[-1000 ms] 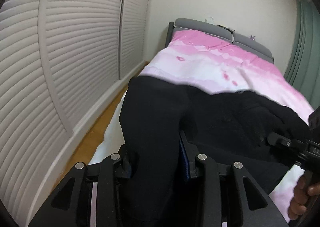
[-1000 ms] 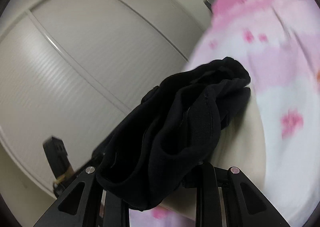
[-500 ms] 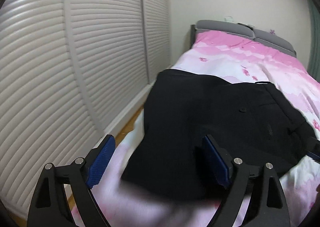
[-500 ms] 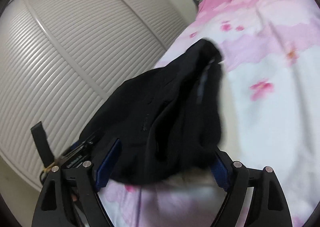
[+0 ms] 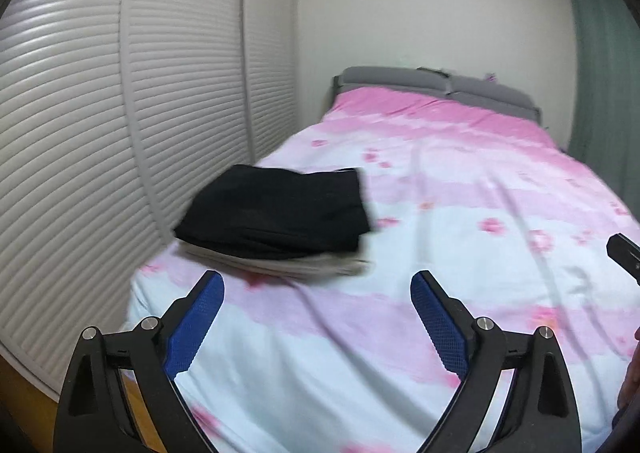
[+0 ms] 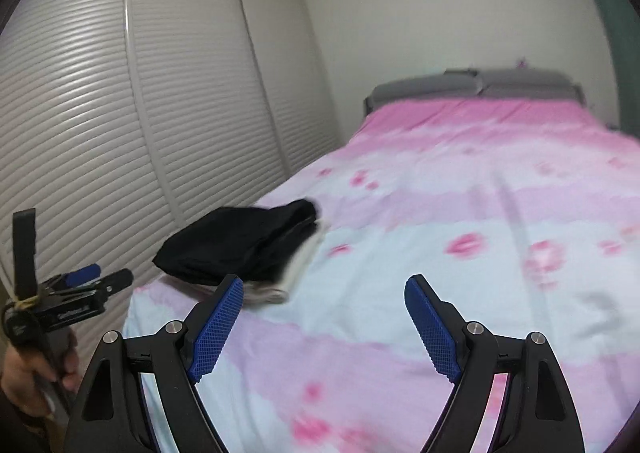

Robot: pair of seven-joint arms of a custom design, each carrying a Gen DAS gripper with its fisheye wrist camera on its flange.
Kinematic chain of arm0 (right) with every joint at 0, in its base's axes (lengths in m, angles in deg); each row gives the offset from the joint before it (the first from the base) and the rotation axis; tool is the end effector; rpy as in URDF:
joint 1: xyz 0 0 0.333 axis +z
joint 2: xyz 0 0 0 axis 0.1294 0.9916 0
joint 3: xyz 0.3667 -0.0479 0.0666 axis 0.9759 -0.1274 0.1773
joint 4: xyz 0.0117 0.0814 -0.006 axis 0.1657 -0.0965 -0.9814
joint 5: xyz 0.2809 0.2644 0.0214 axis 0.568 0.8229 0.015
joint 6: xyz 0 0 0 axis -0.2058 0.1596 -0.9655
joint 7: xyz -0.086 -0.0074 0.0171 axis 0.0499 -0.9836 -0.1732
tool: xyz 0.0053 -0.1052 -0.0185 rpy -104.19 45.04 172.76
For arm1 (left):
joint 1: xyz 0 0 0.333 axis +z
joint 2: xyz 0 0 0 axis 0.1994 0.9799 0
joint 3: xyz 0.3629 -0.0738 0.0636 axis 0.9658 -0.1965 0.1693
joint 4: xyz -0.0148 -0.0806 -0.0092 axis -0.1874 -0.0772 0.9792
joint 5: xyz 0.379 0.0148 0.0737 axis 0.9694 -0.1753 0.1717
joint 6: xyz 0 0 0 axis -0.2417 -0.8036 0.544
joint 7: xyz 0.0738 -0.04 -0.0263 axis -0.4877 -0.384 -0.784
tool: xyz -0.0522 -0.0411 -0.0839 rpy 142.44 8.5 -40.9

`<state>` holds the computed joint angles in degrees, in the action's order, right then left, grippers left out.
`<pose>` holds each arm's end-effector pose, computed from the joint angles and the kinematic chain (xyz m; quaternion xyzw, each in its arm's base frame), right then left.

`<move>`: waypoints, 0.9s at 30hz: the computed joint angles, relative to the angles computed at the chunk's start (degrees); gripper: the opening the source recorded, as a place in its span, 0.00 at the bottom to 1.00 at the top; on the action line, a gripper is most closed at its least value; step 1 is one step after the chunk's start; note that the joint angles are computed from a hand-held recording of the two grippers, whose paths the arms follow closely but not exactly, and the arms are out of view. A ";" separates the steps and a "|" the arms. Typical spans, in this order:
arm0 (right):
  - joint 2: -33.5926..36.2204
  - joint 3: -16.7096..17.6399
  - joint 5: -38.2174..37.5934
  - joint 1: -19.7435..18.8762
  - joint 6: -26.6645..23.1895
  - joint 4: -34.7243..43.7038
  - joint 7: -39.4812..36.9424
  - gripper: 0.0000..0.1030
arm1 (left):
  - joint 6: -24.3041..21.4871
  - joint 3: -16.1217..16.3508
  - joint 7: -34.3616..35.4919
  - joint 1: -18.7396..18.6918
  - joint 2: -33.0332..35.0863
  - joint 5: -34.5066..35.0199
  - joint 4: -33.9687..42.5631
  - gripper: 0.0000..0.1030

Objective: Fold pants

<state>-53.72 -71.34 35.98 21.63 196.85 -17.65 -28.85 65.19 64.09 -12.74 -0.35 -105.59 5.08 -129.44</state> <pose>0.7001 0.2854 0.5886 -0.7429 0.3754 -0.1194 0.5413 0.3698 -0.2196 0.6435 -0.7567 0.4166 -0.2391 0.4435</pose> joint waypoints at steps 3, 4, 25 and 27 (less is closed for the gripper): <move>-7.40 -0.50 5.55 -3.98 0.31 -7.30 -6.07 0.81 | -3.52 -5.22 -4.35 -1.69 3.30 -0.09 4.55 0.93; -10.19 -1.47 7.14 -5.05 0.22 -10.07 -7.79 0.81 | -4.58 -6.22 -5.56 -2.47 4.45 -0.08 6.03 0.93; -35.25 -20.46 11.28 -11.17 -1.60 -36.11 -18.05 0.89 | -30.80 -14.36 -6.38 -28.30 37.31 15.87 42.26 0.95; -36.07 -21.10 11.61 -11.40 -0.83 -36.78 -18.90 0.89 | -31.87 -13.10 -6.52 -30.06 37.39 16.04 42.66 0.95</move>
